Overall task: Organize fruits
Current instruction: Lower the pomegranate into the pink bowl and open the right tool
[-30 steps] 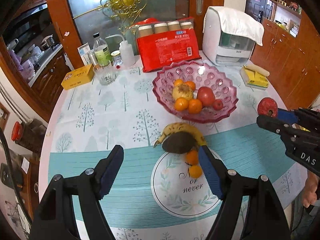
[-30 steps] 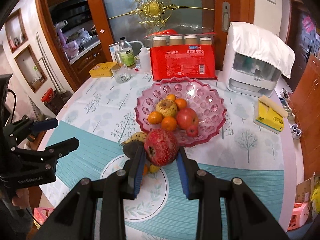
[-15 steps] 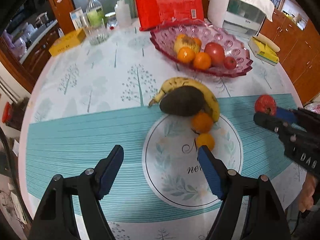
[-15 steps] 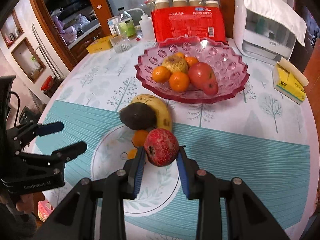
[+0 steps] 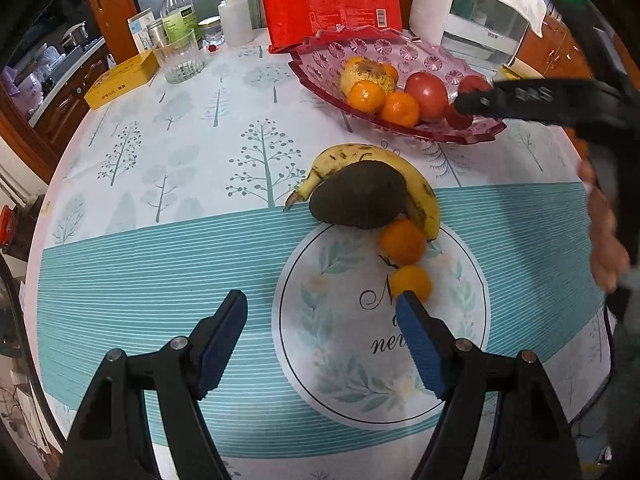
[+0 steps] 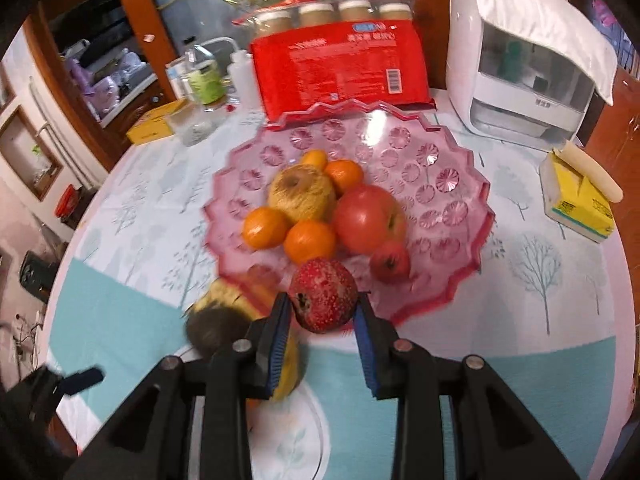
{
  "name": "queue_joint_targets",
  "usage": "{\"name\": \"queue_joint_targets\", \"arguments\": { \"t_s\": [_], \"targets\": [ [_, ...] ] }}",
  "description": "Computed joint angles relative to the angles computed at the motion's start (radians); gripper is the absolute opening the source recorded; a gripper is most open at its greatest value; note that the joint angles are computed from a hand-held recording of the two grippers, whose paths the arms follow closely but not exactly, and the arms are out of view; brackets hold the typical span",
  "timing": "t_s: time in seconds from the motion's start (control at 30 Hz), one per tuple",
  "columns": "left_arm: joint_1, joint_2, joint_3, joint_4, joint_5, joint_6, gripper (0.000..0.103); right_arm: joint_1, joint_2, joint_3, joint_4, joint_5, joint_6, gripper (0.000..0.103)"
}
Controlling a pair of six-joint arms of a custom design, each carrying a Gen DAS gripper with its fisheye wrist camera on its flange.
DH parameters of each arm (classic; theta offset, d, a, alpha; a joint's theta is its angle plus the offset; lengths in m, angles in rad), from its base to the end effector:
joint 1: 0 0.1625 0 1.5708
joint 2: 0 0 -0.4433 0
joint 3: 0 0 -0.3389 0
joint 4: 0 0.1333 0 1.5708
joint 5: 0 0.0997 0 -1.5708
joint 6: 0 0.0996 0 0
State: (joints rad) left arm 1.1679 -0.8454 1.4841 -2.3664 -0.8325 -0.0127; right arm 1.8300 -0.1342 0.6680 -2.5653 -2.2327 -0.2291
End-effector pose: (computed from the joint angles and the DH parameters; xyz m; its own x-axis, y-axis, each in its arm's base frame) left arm -0.0808 -0.7006 0.2350 -0.7265 0.1817 -0.6627 0.3781 0.9110 -0.1647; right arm 0.2889 -0.8083 0.0233 -0.7586 -0.1363 0.6371 -0.4126 0.8573 -0.3079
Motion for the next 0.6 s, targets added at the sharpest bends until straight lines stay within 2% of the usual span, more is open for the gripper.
{"name": "queue_joint_targets", "arguments": {
  "t_s": [0.13,0.23,0.27,0.37,0.4,0.6],
  "targets": [
    [0.013,0.004,-0.016,0.01,-0.006,-0.004,0.076,-0.016,0.091,-0.203,0.136,-0.012,0.023,0.032],
    [0.022,0.008,-0.031,0.024,-0.01,-0.017,0.076,-0.027,0.164,-0.374,0.286,-0.014,0.072,0.032],
    [0.025,0.009,-0.033,0.025,-0.01,-0.019,0.076,-0.028,0.173,-0.392,0.299,-0.012,0.077,0.033],
    [0.032,0.013,-0.044,0.031,-0.013,-0.026,0.076,-0.03,0.149,-0.32,0.205,0.011,0.046,0.052],
    [0.035,0.015,-0.05,0.037,-0.013,-0.031,0.076,-0.031,0.138,-0.296,0.183,0.022,0.041,0.062],
    [0.042,0.026,-0.067,0.042,-0.016,-0.033,0.076,-0.027,0.111,-0.249,0.161,0.024,0.032,0.064]
  ]
}}
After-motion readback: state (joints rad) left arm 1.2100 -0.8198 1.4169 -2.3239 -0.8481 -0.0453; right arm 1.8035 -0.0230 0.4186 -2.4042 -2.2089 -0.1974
